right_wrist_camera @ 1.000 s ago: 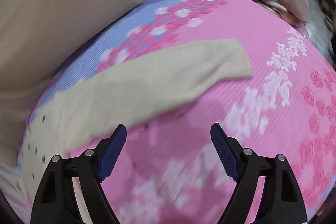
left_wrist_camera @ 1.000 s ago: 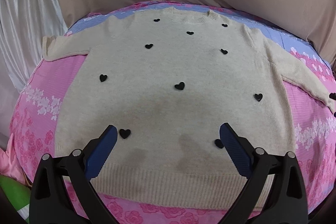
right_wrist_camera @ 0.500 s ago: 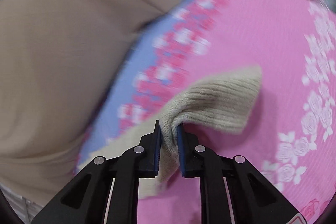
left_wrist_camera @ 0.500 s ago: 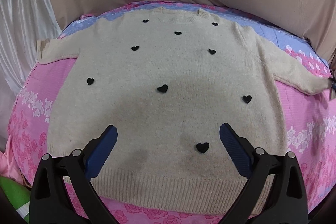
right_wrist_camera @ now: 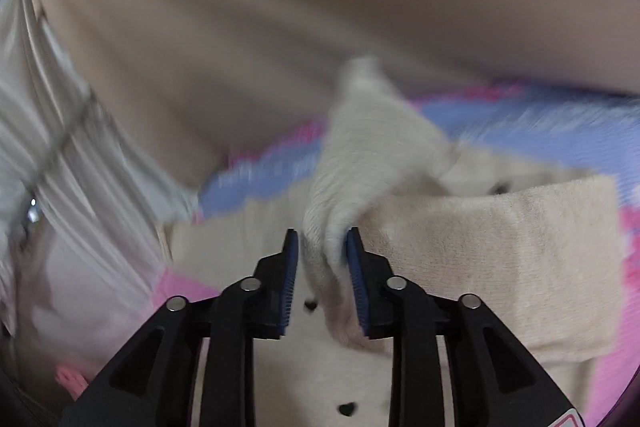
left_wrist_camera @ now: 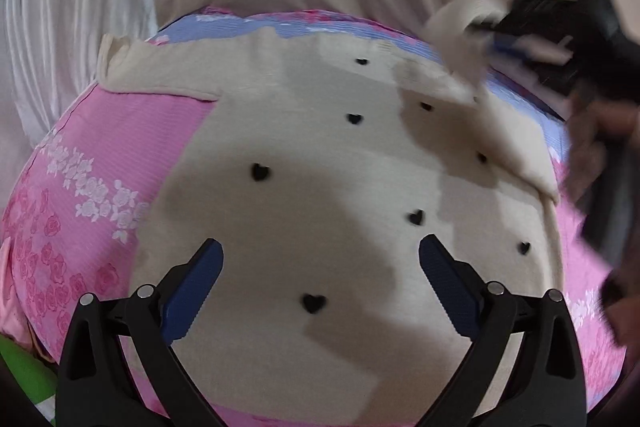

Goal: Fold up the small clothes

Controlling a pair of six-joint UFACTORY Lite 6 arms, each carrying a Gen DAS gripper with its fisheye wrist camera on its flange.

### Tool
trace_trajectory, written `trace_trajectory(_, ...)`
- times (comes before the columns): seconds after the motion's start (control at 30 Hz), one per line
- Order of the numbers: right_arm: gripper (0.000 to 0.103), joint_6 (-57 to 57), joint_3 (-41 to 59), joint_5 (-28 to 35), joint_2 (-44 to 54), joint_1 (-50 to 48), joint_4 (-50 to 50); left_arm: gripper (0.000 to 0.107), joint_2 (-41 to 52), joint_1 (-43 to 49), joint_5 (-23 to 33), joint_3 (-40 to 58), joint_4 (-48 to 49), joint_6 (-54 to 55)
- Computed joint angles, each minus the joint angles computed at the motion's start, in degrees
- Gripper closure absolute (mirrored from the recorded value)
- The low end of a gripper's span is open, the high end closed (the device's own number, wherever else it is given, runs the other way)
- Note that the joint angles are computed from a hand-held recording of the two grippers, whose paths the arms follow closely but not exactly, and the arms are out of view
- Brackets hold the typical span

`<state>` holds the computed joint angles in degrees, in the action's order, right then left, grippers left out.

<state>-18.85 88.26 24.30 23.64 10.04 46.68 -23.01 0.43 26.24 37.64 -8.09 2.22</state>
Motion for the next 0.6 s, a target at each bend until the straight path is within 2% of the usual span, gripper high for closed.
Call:
trace_trajectory(0.07,0.077,11.9,2.2,-1.7,5.4,5.6,-12.0,0.01,5.1,5.3,-0.5,2.8,-8.3,11.5)
trace_trajectory(0.1,0.077,17.9,0.0,-4.0,4.5,7.9,-18.0,0.01,7.8,7.2,-0.6,4.4,-12.1,16.2)
trace_trajectory(0.2,0.071,35.9,-16.5,-10.6,-7.8,11.3,-34.6,0.01,20.0,12.0,1.4,13.5,-26.4,30.7)
trace_trajectory(0.27,0.064,47.1,-27.7,-11.4,-16.5,9.6,-46.6,0.01,30.9,11.5,3.4,23.0,-32.5,33.5)
trace_trajectory(0.33,0.063,56.9,-36.3,-7.0,-25.1,7.1,-58.6,0.01,40.3,9.4,4.7,32.1,-33.9,30.9)
trace_trajectory(0.43,0.057,69.7,-43.8,-1.2,-31.2,2.5,-73.6,0.01,56.2,6.2,6.9,47.7,-33.9,23.8)
trace_trajectory(0.5,0.056,68.4,-46.5,-1.8,-31.6,-3.7,-75.2,0.022,64.1,4.6,7.9,56.1,-31.9,17.3)
trace_trajectory(0.53,0.056,67.7,-46.8,-2.6,-30.0,-6.7,-76.2,0.027,65.7,3.6,6.2,57.8,-29.9,13.8)
trace_trajectory(0.57,0.056,67.2,-48.1,-4.2,-29.1,-9.0,-76.7,0.045,65.6,2.8,4.0,58.1,-29.4,12.6)
trace_trajectory(0.6,0.056,64.3,-48.4,-6.0,-28.1,-11.7,-75.0,0.064,66.2,2.3,4.2,59.3,-30.7,13.8)
